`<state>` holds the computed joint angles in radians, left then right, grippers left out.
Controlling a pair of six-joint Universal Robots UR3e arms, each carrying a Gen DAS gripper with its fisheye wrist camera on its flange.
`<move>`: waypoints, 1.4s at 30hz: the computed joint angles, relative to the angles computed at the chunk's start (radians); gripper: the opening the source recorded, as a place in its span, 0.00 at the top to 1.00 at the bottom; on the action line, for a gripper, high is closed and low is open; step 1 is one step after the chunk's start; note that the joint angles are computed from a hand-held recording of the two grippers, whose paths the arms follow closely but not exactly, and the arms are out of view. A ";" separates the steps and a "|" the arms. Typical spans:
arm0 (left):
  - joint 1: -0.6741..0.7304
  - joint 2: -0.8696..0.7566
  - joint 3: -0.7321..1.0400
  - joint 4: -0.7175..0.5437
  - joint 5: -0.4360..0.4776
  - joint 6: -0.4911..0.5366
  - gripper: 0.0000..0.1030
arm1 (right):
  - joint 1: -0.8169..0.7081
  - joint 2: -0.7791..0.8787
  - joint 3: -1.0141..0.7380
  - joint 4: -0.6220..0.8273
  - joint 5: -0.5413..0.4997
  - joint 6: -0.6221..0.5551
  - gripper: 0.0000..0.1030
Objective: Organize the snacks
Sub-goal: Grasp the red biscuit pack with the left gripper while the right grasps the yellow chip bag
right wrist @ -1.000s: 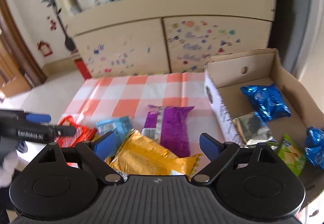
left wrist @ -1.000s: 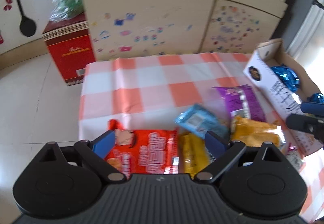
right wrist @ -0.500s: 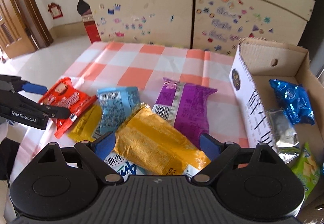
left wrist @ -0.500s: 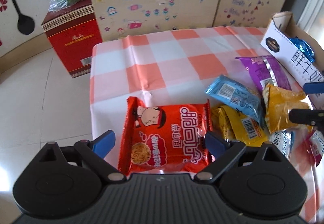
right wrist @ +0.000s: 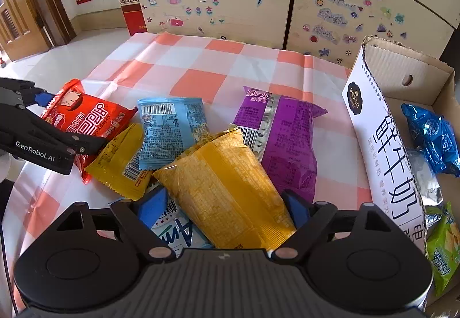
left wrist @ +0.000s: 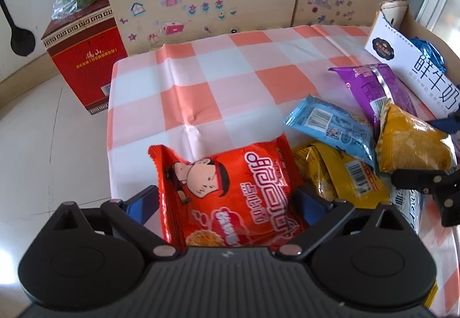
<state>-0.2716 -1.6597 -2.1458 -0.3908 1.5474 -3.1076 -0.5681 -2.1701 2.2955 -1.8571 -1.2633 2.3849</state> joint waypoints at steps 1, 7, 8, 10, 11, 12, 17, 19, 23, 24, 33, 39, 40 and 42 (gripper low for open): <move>0.001 -0.003 -0.004 0.006 -0.004 0.000 0.03 | -0.005 0.002 -0.002 0.003 0.003 0.003 0.15; -0.014 -0.007 -0.013 0.016 -0.005 0.001 0.05 | -0.025 -0.004 -0.012 0.036 0.016 0.015 0.23; -0.014 -0.004 -0.016 0.018 -0.010 0.001 0.09 | -0.026 -0.007 -0.011 0.040 0.017 0.016 0.24; -0.014 0.007 -0.028 0.031 -0.021 0.007 0.16 | -0.025 -0.011 -0.011 0.041 0.018 0.018 0.25; -0.015 0.014 -0.033 0.034 -0.029 0.013 0.23 | -0.028 -0.016 -0.013 0.049 0.021 0.017 0.28; -0.016 0.019 -0.035 0.035 -0.034 0.014 0.25 | -0.031 -0.019 -0.015 0.053 0.023 0.017 0.33; -0.016 0.032 -0.051 0.055 -0.035 -0.002 0.35 | -0.044 -0.027 -0.028 0.073 0.032 0.022 0.35; -0.005 0.045 -0.061 0.062 -0.048 -0.010 0.38 | -0.045 -0.028 -0.030 0.078 0.034 0.023 0.35; 0.009 0.064 -0.077 0.069 -0.072 -0.023 0.41 | -0.048 -0.036 -0.041 0.091 0.047 0.022 0.36; 0.006 0.065 -0.081 0.076 -0.069 -0.024 0.41 | -0.051 -0.039 -0.045 0.097 0.055 0.022 0.36; 0.022 0.111 -0.111 0.103 -0.105 -0.031 0.58 | -0.059 -0.041 -0.064 0.103 0.078 0.031 0.36; 0.056 0.115 -0.105 0.053 -0.162 -0.035 0.54 | -0.047 -0.034 -0.062 0.096 0.067 0.040 0.36; 0.069 0.112 -0.110 0.046 -0.181 -0.051 0.53 | -0.044 -0.032 -0.061 0.093 0.065 0.043 0.36; 0.060 0.086 -0.108 0.055 -0.172 -0.058 0.49 | -0.042 -0.029 -0.061 0.091 0.063 0.046 0.36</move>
<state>-0.2120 -1.5735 -2.2538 -0.3355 1.3757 -3.1658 -0.6102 -2.1986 2.2343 -1.7663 -1.2001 2.4307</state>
